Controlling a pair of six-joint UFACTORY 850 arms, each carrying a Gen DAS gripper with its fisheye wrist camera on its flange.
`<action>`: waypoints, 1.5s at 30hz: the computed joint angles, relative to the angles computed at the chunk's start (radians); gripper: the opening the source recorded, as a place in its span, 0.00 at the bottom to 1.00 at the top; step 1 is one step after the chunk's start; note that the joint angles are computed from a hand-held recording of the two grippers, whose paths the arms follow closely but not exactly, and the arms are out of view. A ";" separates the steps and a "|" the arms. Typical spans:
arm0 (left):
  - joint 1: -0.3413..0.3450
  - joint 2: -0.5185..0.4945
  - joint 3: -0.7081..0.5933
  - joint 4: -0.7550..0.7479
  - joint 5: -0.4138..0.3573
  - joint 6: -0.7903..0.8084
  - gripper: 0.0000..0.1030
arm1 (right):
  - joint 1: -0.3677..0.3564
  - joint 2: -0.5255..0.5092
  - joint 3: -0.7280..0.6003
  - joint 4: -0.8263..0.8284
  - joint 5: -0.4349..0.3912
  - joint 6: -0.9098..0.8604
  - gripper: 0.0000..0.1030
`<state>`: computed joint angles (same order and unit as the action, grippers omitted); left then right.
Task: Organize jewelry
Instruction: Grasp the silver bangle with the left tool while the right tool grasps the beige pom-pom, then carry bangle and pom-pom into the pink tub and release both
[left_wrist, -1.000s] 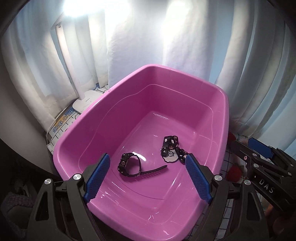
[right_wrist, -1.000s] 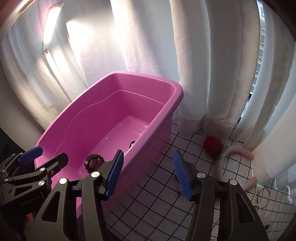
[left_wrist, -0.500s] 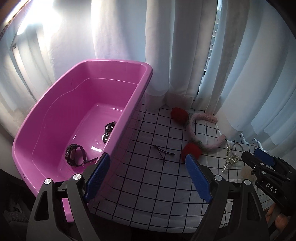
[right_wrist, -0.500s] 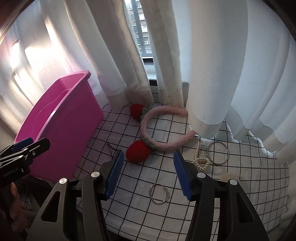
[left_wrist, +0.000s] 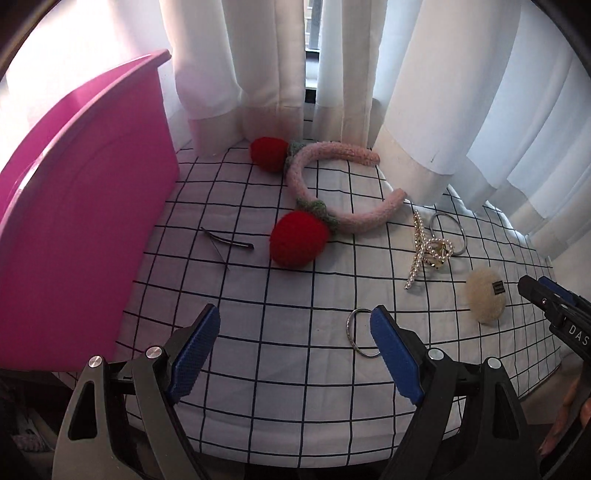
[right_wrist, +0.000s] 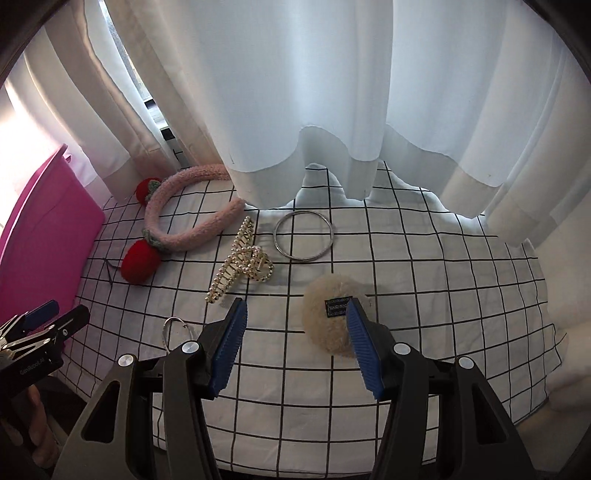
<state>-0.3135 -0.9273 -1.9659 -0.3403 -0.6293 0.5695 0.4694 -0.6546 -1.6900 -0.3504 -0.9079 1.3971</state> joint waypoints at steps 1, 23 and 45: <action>-0.007 -0.001 0.011 0.003 0.006 -0.002 0.79 | -0.003 0.007 0.024 0.005 0.008 0.000 0.52; -0.080 -0.058 0.068 0.122 0.104 -0.175 0.79 | -0.077 0.000 0.211 0.176 0.264 -0.220 0.60; -0.098 -0.032 0.152 0.109 0.206 -0.132 0.70 | -0.061 -0.040 0.175 0.067 0.250 -0.194 0.59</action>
